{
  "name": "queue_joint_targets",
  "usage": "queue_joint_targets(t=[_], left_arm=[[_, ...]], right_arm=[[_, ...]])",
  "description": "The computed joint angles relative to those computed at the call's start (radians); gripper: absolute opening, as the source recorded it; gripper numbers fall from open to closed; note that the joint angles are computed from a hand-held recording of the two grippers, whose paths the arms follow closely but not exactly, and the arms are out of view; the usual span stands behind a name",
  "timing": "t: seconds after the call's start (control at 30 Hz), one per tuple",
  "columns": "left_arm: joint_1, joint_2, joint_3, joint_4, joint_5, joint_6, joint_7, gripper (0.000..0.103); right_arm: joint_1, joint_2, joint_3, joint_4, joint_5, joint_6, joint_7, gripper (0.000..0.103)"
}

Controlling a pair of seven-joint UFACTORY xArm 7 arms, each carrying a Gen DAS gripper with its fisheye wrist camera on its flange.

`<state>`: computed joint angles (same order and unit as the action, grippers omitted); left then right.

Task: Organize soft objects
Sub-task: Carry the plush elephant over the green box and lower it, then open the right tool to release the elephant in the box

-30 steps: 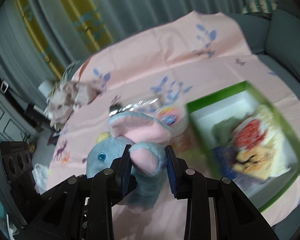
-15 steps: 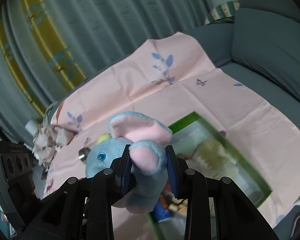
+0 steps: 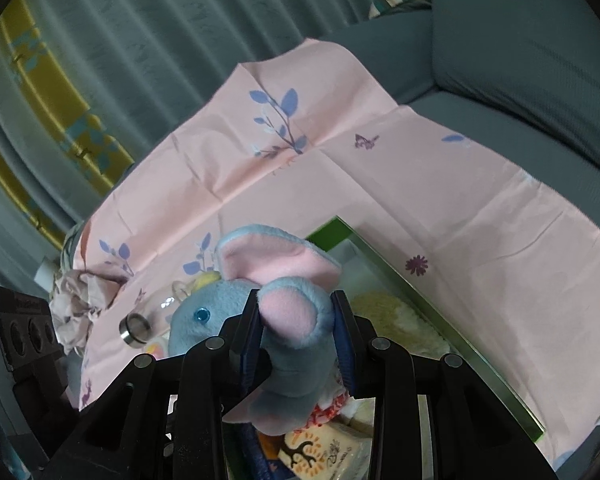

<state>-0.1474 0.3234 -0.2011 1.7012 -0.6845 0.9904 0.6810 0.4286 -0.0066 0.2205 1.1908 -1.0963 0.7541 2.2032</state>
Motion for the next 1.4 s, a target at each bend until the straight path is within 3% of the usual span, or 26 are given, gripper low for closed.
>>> queue_joint_targets(t=[0.3,0.5,0.73,0.9,0.93,1.0,1.03,1.07,1.17,1.4], left_arm=[[-0.037,0.023,0.004,-0.002,0.097,-0.054,-0.04,0.061],[-0.047,0.036,-0.004,0.005,0.135,-0.058,-0.047,0.061],[-0.054,0.035,-0.005,0.002,0.161,-0.066,-0.053,0.063],[-0.053,0.027,0.002,0.002,0.183,-0.062,-0.068,0.073],[-0.052,0.024,0.002,0.001,0.185,-0.062,-0.069,0.074],[-0.043,0.01,0.003,-0.011,0.175,-0.062,-0.064,0.078],[-0.04,0.005,0.004,-0.015,0.17,-0.061,-0.065,0.078],[-0.035,-0.002,0.005,-0.02,0.163,-0.055,-0.064,0.078],[-0.019,-0.028,0.009,-0.039,0.136,-0.032,-0.054,0.082],[0.003,-0.135,0.039,-0.143,0.093,-0.056,-0.009,0.09]], right_arm=[[-0.021,0.018,-0.027,-0.026,0.055,-0.068,0.003,0.034],[-0.017,0.026,-0.027,-0.021,0.108,-0.012,-0.019,0.034],[-0.031,0.005,-0.031,-0.061,0.089,-0.065,0.013,0.034],[-0.035,0.006,-0.025,-0.056,0.075,-0.075,0.015,0.034],[-0.034,0.006,-0.023,-0.052,0.073,-0.068,0.015,0.036],[-0.025,0.006,-0.014,-0.039,0.081,-0.021,0.008,0.052],[-0.019,0.007,-0.01,-0.032,0.078,-0.001,0.004,0.066],[-0.016,0.006,-0.009,-0.03,0.068,0.002,0.003,0.069],[-0.008,0.006,-0.004,-0.021,0.052,0.002,-0.006,0.069],[0.042,0.036,0.014,0.057,0.082,0.134,-0.085,0.075]])
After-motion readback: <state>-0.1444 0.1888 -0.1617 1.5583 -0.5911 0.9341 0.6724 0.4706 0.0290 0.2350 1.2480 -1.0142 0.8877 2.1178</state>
